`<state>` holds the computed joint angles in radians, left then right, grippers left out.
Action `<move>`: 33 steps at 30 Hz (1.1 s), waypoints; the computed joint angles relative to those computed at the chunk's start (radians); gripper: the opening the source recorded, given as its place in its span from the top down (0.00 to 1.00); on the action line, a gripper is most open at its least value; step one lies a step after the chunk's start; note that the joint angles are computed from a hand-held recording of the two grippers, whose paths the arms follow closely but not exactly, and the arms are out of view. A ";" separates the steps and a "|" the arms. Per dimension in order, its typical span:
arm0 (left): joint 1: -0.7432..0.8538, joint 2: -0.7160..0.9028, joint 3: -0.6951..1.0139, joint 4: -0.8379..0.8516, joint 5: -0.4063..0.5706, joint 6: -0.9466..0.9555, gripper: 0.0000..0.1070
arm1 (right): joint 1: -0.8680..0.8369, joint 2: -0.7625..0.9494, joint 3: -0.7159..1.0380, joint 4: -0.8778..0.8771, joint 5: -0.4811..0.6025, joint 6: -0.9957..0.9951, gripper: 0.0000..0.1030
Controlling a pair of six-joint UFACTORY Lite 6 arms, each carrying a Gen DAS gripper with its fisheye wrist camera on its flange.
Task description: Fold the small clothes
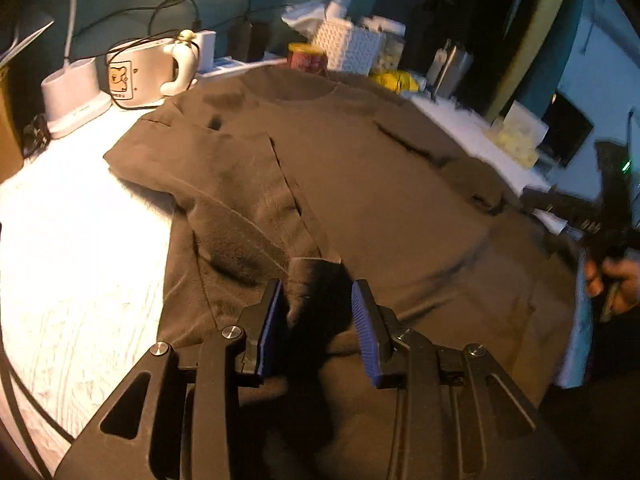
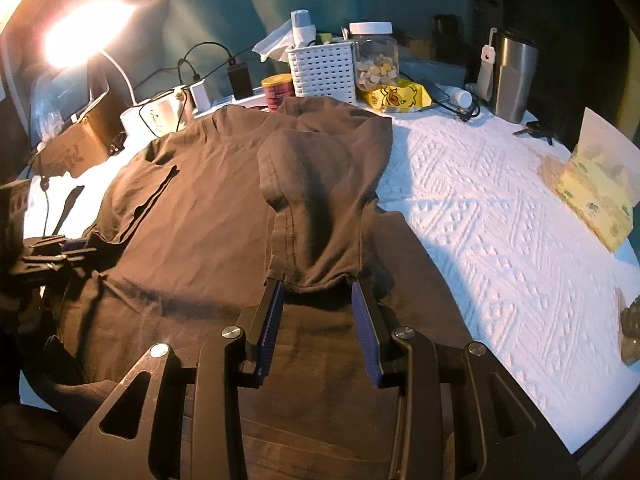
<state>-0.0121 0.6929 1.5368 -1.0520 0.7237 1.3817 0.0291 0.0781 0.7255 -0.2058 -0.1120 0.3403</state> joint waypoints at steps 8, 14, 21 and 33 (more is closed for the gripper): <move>-0.010 -0.018 -0.008 0.009 0.053 0.015 0.68 | 0.017 0.020 0.025 -0.036 -0.003 0.048 0.63; -0.038 -0.017 -0.012 0.028 0.062 0.012 0.68 | 0.029 0.005 0.017 0.099 0.010 -0.086 0.63; -0.042 -0.077 -0.062 0.045 -0.016 0.013 0.68 | -0.002 -0.034 -0.010 0.118 0.015 -0.100 0.63; -0.086 -0.186 -0.238 0.037 -0.071 0.029 0.68 | -0.052 -0.114 -0.103 -0.050 0.018 0.039 0.63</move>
